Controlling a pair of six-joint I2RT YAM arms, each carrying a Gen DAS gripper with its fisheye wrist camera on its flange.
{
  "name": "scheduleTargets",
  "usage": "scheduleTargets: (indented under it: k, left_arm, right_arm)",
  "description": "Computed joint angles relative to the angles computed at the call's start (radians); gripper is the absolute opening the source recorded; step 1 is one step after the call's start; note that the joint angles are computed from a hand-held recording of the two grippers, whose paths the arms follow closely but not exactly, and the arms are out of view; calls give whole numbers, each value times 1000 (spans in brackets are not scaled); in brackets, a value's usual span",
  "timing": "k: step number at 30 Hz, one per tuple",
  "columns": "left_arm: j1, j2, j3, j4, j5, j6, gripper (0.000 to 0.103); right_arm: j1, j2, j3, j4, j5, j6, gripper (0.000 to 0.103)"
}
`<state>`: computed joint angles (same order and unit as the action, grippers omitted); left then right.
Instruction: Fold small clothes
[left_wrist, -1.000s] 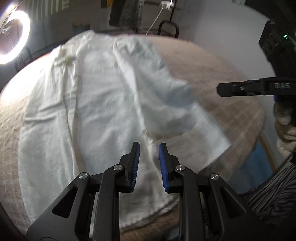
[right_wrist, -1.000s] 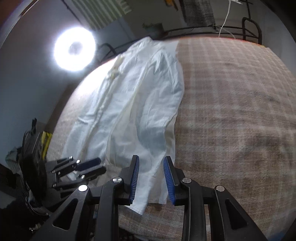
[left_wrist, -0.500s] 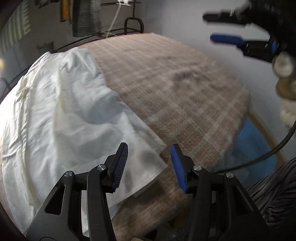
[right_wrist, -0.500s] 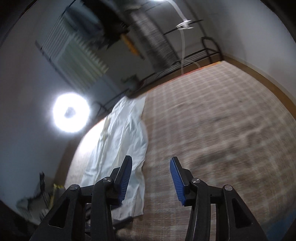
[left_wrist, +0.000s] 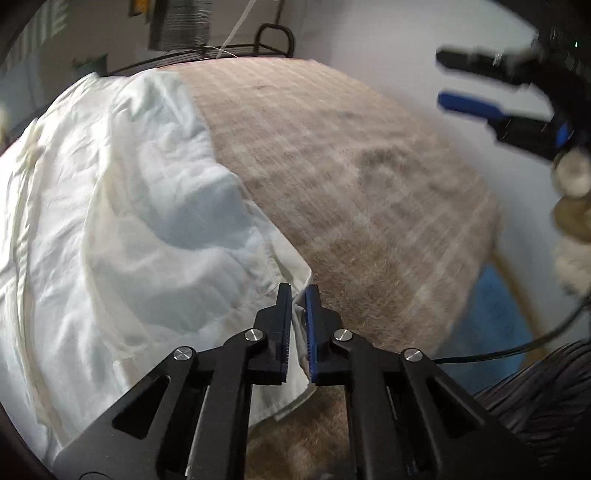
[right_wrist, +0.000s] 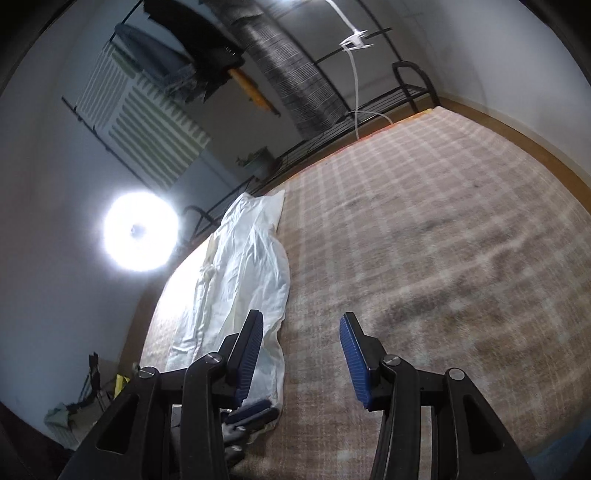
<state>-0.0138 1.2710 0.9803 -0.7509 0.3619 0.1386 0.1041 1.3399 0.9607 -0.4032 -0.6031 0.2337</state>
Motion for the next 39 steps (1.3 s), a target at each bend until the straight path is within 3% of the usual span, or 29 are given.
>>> scheduleTargets:
  k: [5, 7, 8, 9, 15, 18, 20, 21, 23, 30, 34, 39]
  left_arm:
    - [168, -84, 28, -69, 134, -17, 3]
    - [210, -104, 32, -79, 167, -22, 3]
    - [227, -113, 32, -80, 178, -29, 3]
    - [238, -118, 31, -79, 185, -32, 2]
    - [300, -137, 13, -82, 222, -50, 2]
    - [336, -146, 5, -91, 250, -51, 2]
    - [362, -154, 0, -97, 263, -42, 2]
    - [380, -163, -6, -101, 269, -34, 2]
    - [425, -173, -14, -125, 293, -9, 2]
    - [589, -172, -33, -224, 364, 128, 2]
    - [673, -161, -48, -278, 395, 192, 2]
    - [756, -121, -80, -315, 402, 261, 2]
  right_arm:
    - [74, 124, 89, 41, 18, 52, 47]
    - [104, 208, 153, 49, 14, 81, 52]
    - [126, 273, 207, 46, 7, 94, 61]
    - [141, 321, 248, 39, 2, 98, 63]
    - [267, 669, 585, -69, 60, 107, 61]
    - [318, 818, 753, -171, 85, 115, 51]
    - [344, 902, 863, -256, 102, 120, 28]
    - [353, 917, 882, -264, 111, 124, 24]
    - [375, 932, 916, -274, 136, 134, 3]
    - [533, 908, 1013, -325, 415, 53, 0]
    - [657, 981, 1165, -411, 608, -44, 0]
    - [776, 1119, 1355, -499, 733, -178, 0]
